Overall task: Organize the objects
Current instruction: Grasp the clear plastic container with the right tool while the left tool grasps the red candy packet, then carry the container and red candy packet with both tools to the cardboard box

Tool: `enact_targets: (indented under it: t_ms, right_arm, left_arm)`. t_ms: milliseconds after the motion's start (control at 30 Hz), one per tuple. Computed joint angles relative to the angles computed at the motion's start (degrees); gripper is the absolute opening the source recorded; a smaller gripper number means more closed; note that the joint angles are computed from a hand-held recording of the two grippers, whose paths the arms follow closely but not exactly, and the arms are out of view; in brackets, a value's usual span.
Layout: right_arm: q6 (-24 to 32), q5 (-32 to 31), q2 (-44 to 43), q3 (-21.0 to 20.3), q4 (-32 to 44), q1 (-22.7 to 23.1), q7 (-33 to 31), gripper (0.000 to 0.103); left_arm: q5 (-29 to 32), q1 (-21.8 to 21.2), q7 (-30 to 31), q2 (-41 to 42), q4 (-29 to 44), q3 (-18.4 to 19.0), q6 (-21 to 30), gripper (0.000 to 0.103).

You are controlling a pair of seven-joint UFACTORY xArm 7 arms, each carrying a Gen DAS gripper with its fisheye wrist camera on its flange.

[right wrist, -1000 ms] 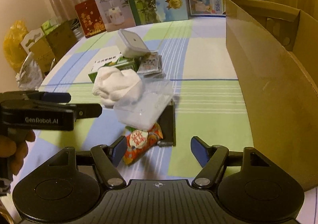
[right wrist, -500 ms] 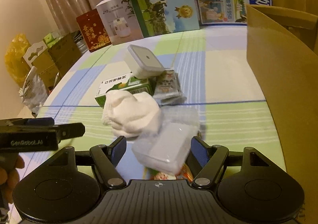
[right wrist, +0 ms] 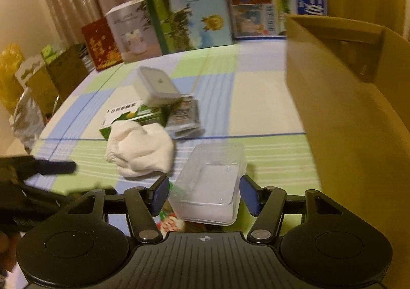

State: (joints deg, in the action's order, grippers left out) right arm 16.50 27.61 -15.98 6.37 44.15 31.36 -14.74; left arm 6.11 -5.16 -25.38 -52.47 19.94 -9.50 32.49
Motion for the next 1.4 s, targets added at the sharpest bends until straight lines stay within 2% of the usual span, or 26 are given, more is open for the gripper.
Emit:
enact_targets:
  t_ms: [33, 100, 167, 400, 567, 667, 900, 1067, 1167, 1233, 1400]
  right_arm:
    - [0.38, 0.46, -0.57, -0.50, -0.25, 0.00, -0.22, 0.058]
    - [1.26, 1.48, -1.18, -1.38, -0.28, 0.16, -0.86, 0.058]
    - [1.38, 1.74, -1.15, -1.42, -0.20, -0.14, -0.90, 0.058]
    - [2.72, 3.50, -0.71, -2.04, 0.07, -0.68, -2.52, 0.058]
    - [3.64, 4.81, -0.30, -2.07, 0.33, -1.17, -3.86, 0.058]
    - [4.69, 4.48, -0.71, -1.72, 0.19, -1.80, -4.10, 0.057]
    - [10.56, -1.16, -5.61, -0.10, -2.42, -3.58, -2.47, 0.057]
    - [14.98, -1.33, -11.99, -1.01, -7.54, -2.19, -3.03, 0.057]
    - [14.50, -1.36, -13.92, -0.83, -9.66, -2.21, -1.26, 0.062]
    - [12.46, -2.01, -14.07, -0.41, -10.55, -2.30, -0.22, 0.072]
    - [7.51, -1.51, -13.13, -1.69, -11.36, 0.21, -0.11, 0.074]
  left_arm:
    - [-0.48, -1.54, 1.23, 0.78, -0.06, 0.66, -0.68, 0.087]
    - [-1.66, -4.40, 3.71, 2.85, -0.01, 1.73, -2.19, 0.076]
    - [-2.92, -6.94, 6.28, 5.03, 0.12, 2.63, -3.71, 0.071]
    - [-7.64, -13.61, 14.13, 11.18, 0.99, 4.75, -8.52, 0.042]
    - [-8.57, -13.62, 15.12, 14.41, 2.40, 2.74, -9.62, 0.033]
    - [-6.92, -11.87, 13.90, 14.96, 2.78, 0.51, -9.88, 0.028]
    - [-5.19, -8.89, 9.70, 8.07, 1.39, -0.68, -1.48, 0.026]
    - [-4.71, -9.28, 6.78, -0.48, -1.42, -1.30, 5.45, 0.027]
    - [-4.51, -9.98, 5.75, -2.80, -2.50, -1.82, 6.29, 0.028]
    - [-4.18, -9.88, 5.00, -2.95, -2.84, -2.16, 5.81, 0.031]
    - [-3.30, -8.99, 2.75, -2.82, -3.39, -2.63, 2.90, 0.035]
